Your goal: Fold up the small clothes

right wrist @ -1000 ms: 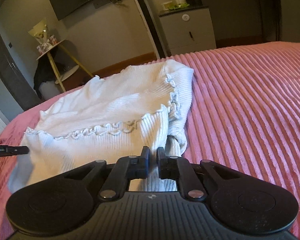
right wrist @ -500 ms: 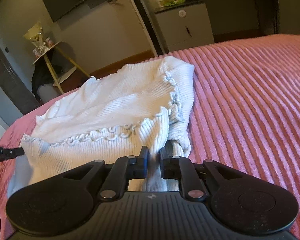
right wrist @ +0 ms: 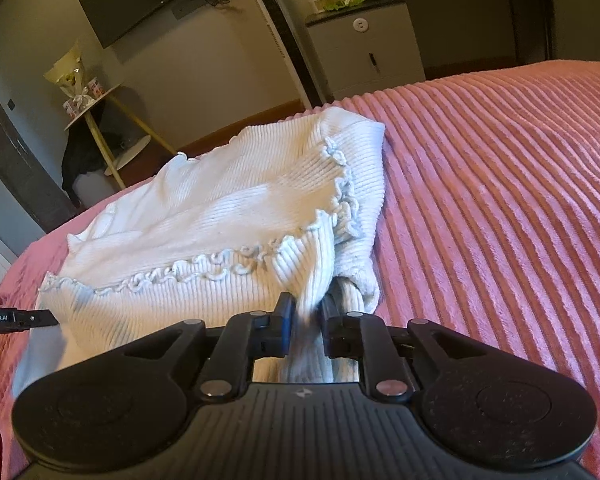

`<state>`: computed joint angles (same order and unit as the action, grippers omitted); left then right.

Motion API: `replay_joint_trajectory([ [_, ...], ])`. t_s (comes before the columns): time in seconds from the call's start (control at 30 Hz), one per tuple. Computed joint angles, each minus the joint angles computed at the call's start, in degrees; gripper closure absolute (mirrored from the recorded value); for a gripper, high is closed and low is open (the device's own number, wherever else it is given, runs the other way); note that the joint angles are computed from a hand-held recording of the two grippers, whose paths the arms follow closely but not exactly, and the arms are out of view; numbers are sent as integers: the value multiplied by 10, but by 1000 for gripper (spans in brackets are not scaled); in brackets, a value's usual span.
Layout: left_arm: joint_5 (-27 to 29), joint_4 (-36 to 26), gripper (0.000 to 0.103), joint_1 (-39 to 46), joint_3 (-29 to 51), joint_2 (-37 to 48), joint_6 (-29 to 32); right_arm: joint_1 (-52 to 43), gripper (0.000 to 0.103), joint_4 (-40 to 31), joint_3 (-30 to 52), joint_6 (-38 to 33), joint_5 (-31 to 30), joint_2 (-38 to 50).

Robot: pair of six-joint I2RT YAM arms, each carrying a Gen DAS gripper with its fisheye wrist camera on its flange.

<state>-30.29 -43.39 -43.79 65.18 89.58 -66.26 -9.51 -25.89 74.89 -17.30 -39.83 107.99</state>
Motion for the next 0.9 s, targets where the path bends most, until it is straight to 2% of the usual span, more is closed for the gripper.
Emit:
replay_joint_trajectory([
  [0.07,3,-8,70,0,8,8,1,3,89,5,-2,6,1,1],
  [0.1,4,-11,73,1,11,11,4,3,91,9,-5,7,3,0],
  [0.17,3,-19,84,-1,15,16,5,-1,94,25,-22,9,-6,-13],
  [0.3,-12,-38,90,-18,19,6,-5,-16,95,39,-53,-1,-34,-48],
  [0.53,-53,-67,91,-62,30,-25,-21,-38,95,6,-59,-36,-85,-79],
  [0.73,-30,-49,91,-45,24,-21,-8,-19,94,12,-48,-23,-41,-61],
  [0.9,-3,-21,88,-21,19,4,21,-2,89,23,-33,-2,-7,-37],
])
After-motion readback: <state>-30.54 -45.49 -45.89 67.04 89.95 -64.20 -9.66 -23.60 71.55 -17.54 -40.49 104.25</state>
